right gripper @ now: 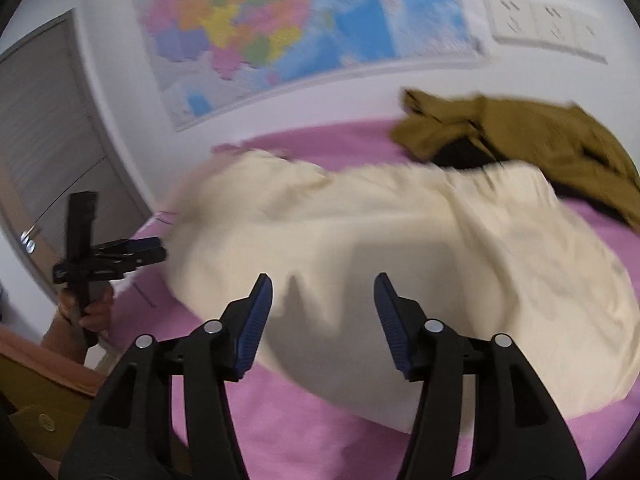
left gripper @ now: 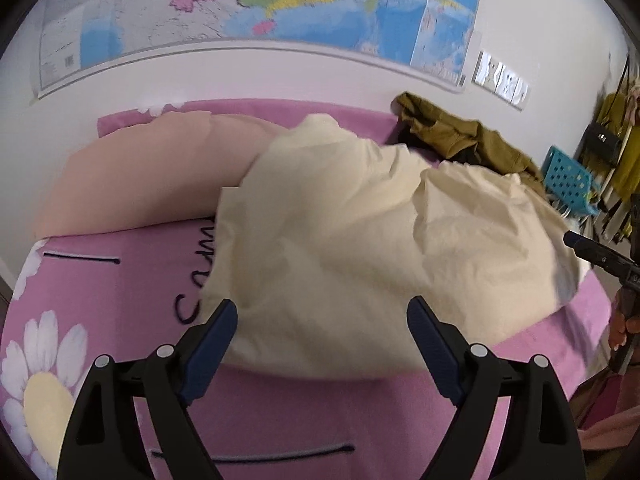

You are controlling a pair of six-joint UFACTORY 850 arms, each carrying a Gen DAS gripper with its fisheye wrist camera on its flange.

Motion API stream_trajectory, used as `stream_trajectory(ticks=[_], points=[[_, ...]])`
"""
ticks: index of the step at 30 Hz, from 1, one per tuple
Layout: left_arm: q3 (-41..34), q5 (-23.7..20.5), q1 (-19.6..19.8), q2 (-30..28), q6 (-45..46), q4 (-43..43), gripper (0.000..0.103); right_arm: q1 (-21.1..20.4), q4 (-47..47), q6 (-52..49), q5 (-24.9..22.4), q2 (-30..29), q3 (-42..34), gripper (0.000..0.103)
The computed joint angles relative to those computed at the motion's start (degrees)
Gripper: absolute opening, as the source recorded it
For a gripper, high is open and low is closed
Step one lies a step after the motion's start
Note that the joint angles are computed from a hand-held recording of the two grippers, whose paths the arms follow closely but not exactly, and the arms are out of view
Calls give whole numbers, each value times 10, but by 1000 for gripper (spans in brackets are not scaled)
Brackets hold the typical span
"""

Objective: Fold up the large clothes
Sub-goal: 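Push the folded shirt bundle with the right tool toward the pillow while the left tool holds it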

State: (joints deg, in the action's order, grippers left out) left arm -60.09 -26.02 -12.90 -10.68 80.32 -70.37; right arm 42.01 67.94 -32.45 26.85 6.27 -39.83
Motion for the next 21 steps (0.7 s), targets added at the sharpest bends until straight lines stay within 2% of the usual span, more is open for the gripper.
stream_trajectory(ticks=[2,4,6,8,12,15,18,21], points=[[8,-6,7,8,15,-15,84,14,11,-41,2,-18,-25,57],[13,14,5,12,-5,2,84,18,5,-62,-13,-38,-47,58],[12,-1,10,10,-28,15,84,21,24,-104,-18,-61,-70,63],[16,-6,11,14,-39,22,84,30,70,-181,-18,-91,-100,64],[20,2,7,20,-89,66,84,43,142,-302,-7,-135,-144,79],[27,5,1,25,-104,80,84,47,199,-394,-15,-161,-169,80],[29,10,-4,26,-117,95,84,56,258,-492,17,-187,-190,80],[30,7,-10,26,-118,99,85,61,283,-545,43,-207,-202,80]])
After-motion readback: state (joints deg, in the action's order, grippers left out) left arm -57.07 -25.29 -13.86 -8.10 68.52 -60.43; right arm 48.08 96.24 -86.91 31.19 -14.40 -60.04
